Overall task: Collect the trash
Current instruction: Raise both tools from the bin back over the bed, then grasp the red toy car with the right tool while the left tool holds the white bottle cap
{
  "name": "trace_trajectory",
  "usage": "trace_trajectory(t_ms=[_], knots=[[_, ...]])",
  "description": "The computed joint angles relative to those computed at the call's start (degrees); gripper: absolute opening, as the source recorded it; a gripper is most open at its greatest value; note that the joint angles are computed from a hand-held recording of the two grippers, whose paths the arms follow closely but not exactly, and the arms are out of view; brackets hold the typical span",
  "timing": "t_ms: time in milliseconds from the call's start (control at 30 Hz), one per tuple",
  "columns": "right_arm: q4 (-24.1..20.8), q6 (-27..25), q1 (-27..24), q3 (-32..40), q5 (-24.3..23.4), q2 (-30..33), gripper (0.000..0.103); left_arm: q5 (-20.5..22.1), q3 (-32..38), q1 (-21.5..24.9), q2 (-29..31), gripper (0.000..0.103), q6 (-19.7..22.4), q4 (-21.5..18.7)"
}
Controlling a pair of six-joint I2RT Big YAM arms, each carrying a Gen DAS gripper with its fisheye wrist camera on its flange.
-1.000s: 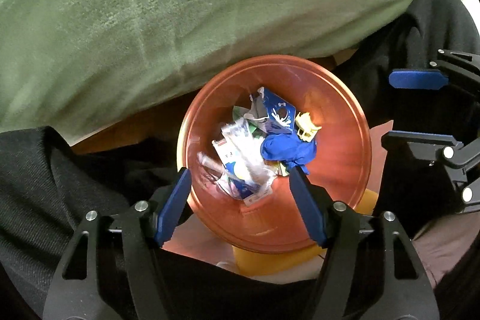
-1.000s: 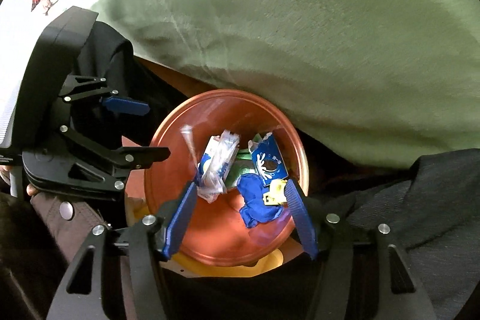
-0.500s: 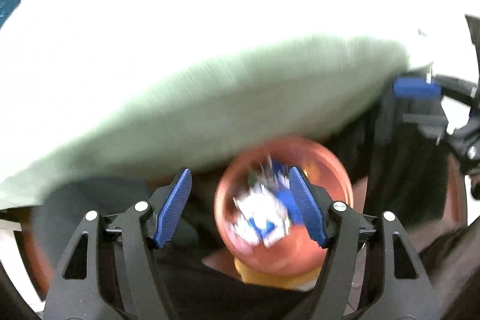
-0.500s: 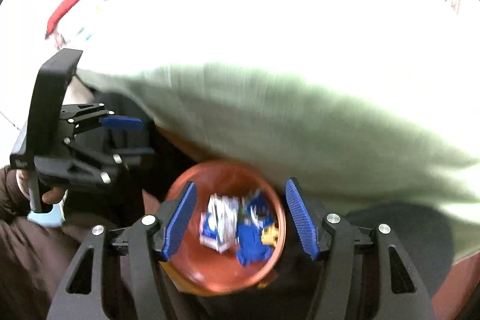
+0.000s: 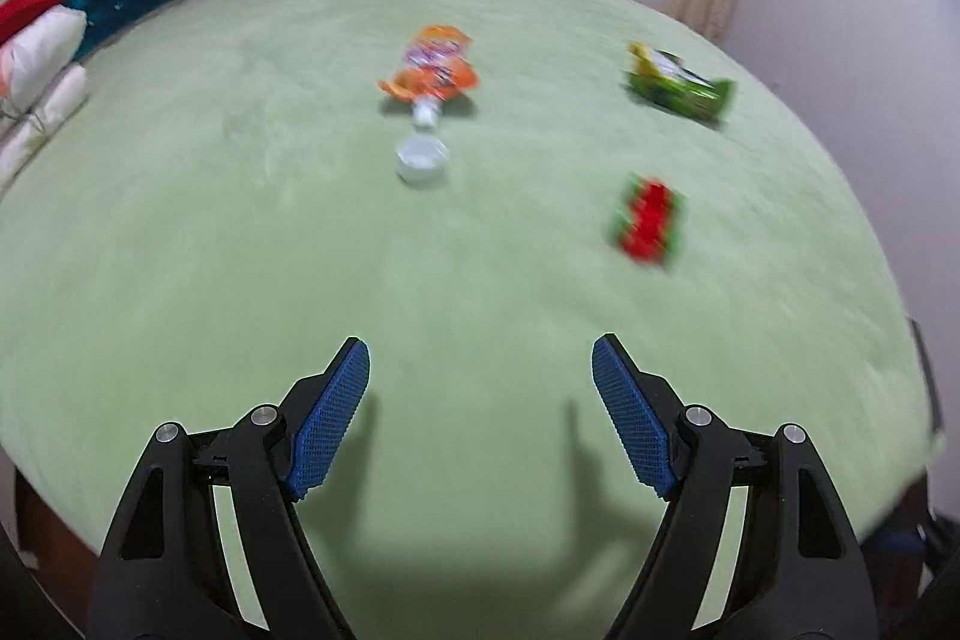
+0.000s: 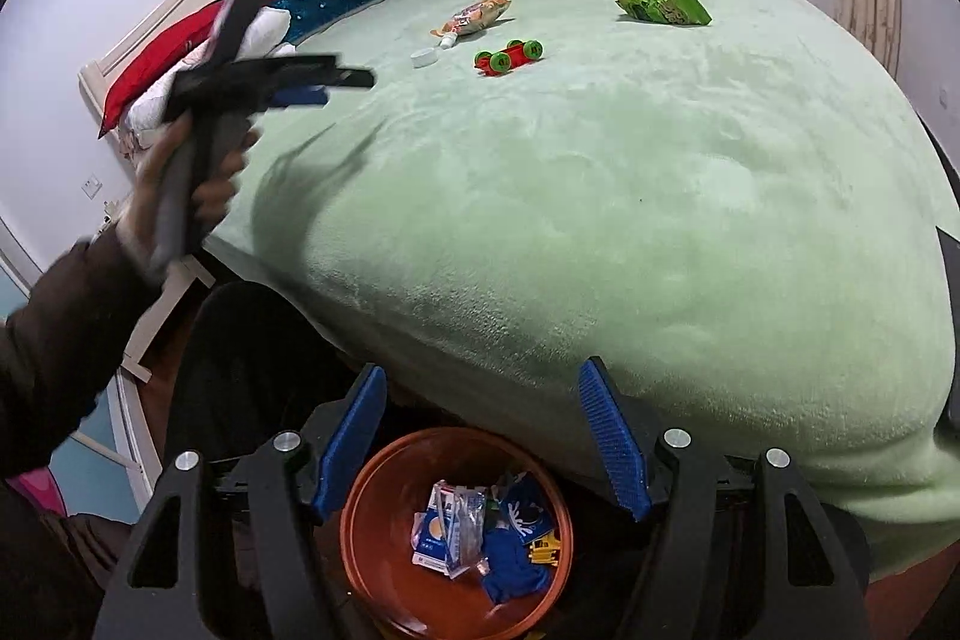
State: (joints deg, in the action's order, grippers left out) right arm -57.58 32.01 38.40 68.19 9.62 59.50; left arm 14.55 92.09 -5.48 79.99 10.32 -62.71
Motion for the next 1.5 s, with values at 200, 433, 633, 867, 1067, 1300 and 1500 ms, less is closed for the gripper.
trace_trajectory(t_ms=[200, 433, 633, 867, 1067, 1300, 1500], knots=[[1.01, -0.27, -2.41, 0.23, -2.29, 0.94, 0.066, -4.08, 7.65, -1.85, 8.55, 0.075, -0.59, 2.15], [3.42, -0.47, -4.01, 0.86, -4.2, 2.08, 0.069, -9.1, 15.49, -3.5, 16.63, 0.075, -1.5, 2.11], [4.33, -1.15, -5.26, 2.03, -5.18, 3.77, 0.069, -7.17, 22.77, -2.4, 22.97, 0.048, -5.12, -1.01], [6.56, -2.49, -7.14, 4.8, -5.52, 7.03, 0.069, -7.17, 21.25, -2.5, 22.56, 0.031, -4.65, 2.14], [7.68, -5.01, -9.84, 10.17, -4.94, 12.74, 0.069, -6.81, 18.44, -2.57, 20.24, 0.031, -4.47, 3.25], [8.46, -6.29, -12.03, 16.97, -4.67, 19.76, 0.069, -4.79, 13.33, -2.43, 16.25, 0.031, -4.59, 3.81], [7.57, -6.27, -12.58, 24.42, -1.68, 26.18, 0.069, -5.95, 8.35, -2.87, 12.52, 0.031, -4.24, 5.34]])
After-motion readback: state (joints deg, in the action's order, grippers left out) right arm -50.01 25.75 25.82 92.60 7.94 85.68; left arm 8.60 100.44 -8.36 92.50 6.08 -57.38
